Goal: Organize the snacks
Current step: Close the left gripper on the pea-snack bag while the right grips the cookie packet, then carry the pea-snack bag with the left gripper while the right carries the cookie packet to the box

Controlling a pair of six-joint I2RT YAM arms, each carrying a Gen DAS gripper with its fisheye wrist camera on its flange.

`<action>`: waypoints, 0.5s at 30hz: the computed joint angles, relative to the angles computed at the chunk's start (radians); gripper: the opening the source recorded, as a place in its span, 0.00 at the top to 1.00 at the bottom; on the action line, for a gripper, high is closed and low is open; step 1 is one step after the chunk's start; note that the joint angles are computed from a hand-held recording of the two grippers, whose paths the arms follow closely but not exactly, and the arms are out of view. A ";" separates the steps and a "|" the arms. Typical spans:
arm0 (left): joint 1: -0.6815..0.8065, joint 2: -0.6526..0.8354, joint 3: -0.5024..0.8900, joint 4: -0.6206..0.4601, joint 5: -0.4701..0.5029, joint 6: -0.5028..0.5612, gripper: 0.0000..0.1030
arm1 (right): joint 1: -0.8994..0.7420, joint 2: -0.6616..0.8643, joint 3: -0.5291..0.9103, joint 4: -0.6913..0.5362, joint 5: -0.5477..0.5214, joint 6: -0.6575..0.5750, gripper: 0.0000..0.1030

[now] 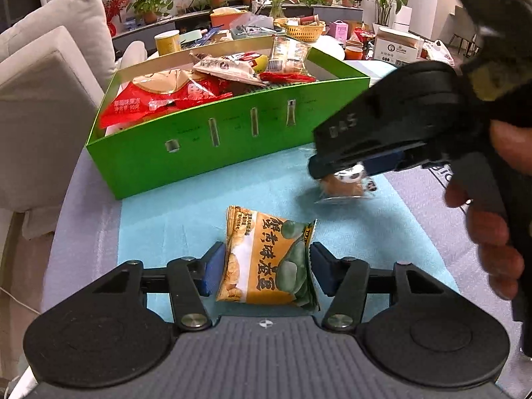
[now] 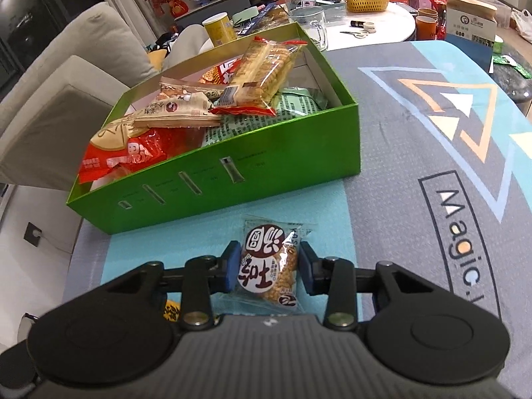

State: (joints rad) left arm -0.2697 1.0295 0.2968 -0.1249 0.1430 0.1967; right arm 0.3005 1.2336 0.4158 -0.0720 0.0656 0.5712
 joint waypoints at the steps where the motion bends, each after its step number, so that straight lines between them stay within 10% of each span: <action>1: -0.003 -0.007 -0.004 -0.003 -0.006 -0.004 0.50 | 0.002 -0.014 -0.003 -0.006 0.002 0.002 0.64; 15: 0.043 -0.173 0.050 -0.124 0.026 -0.010 0.51 | 0.009 -0.245 0.000 -0.135 -0.006 -0.021 0.64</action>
